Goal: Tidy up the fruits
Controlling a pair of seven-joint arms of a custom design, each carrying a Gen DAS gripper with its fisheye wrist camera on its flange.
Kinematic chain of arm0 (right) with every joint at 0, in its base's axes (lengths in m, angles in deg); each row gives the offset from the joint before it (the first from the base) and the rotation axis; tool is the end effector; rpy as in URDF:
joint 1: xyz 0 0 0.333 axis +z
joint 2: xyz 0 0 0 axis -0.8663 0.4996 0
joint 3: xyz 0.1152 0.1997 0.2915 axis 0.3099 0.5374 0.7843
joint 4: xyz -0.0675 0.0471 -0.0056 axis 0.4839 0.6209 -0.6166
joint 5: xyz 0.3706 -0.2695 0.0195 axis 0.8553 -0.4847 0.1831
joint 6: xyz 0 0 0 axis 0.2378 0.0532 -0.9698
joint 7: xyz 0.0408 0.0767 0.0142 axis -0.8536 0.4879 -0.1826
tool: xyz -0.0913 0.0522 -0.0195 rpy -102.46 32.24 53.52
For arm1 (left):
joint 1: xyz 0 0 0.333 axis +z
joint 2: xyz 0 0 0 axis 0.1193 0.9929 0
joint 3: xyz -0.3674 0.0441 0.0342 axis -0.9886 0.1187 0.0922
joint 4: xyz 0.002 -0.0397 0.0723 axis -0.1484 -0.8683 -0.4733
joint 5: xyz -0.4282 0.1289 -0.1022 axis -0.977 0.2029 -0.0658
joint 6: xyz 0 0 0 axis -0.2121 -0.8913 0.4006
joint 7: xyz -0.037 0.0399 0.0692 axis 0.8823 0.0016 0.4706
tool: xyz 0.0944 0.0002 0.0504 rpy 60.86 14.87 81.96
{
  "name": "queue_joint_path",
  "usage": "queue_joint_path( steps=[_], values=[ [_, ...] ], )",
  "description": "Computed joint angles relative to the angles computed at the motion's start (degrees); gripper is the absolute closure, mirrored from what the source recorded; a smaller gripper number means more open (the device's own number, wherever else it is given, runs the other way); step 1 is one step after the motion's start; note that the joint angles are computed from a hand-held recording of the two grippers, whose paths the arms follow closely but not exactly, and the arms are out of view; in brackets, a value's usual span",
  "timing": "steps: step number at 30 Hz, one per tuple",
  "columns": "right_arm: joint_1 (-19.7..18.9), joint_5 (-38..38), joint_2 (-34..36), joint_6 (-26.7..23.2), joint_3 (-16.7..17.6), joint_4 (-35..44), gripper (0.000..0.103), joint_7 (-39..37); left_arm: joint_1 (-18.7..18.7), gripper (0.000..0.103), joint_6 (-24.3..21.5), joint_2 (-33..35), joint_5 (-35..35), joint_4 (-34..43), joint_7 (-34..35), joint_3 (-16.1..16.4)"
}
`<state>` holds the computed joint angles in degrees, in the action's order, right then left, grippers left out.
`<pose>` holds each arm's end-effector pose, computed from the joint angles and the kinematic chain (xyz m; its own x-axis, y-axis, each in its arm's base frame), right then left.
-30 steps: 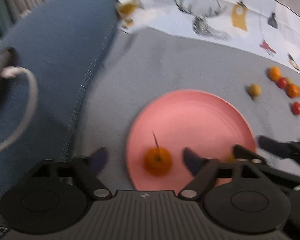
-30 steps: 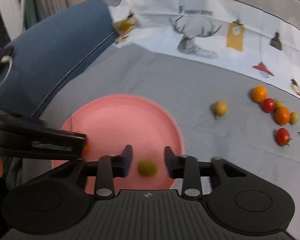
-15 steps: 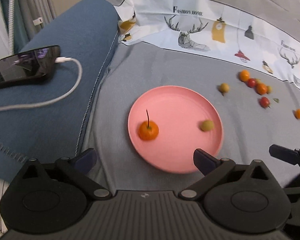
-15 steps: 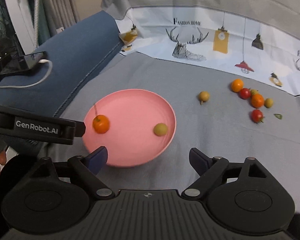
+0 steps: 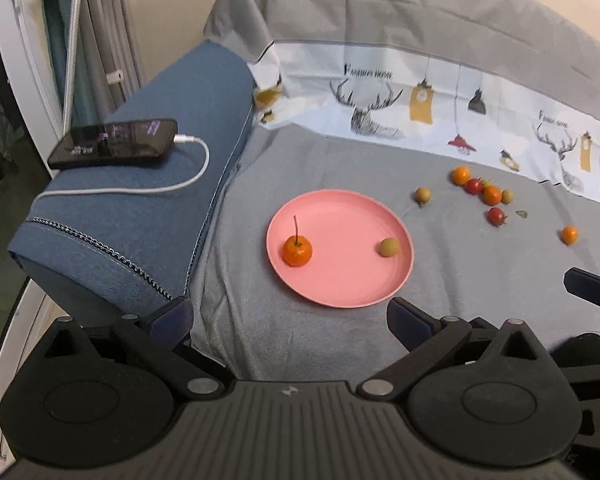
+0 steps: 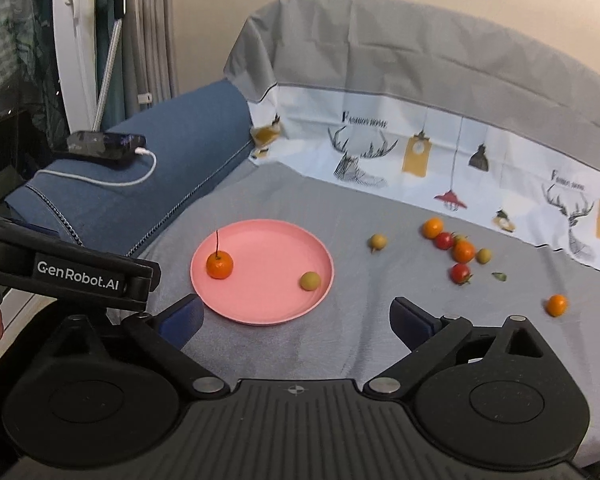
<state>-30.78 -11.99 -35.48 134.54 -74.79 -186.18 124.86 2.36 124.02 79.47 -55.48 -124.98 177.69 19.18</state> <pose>0.5464 0.4128 0.5934 -0.1495 -0.9887 -0.0132 -0.6085 0.1025 -0.7869 0.6195 -0.1532 0.6152 -0.3141 -0.9482 -0.0470 -0.7038 0.2658 -0.6588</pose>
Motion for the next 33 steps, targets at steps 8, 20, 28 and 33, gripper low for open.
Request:
queue_joint_path(
  steps=[8, 20, 28, 33],
  values=[
    [0.21, -3.11, -3.48, -2.33, 1.49, -3.07, 0.003, 5.32, -0.5, 0.0, 3.05, -3.78, -2.26, -3.64, 2.72, -0.17],
    [0.05, -3.94, -3.38, -3.54, 2.22, -2.92, 0.003, 6.55, -0.18, 0.0, 4.25, -3.66, -1.76, -3.91, 2.97, -0.5],
    [0.16, -2.85, -2.71, -3.87, 1.95, -2.31, 0.003, 5.45, -0.42, 0.0, 4.93, -2.54, -2.1, -3.51, 4.0, -0.3],
    [0.24, -1.78, -2.07, -4.09, 1.62, -1.77, 0.003, 4.44, -0.66, 0.0, 4.98, -1.63, -2.69, -3.01, 5.35, -0.23]
  ],
)
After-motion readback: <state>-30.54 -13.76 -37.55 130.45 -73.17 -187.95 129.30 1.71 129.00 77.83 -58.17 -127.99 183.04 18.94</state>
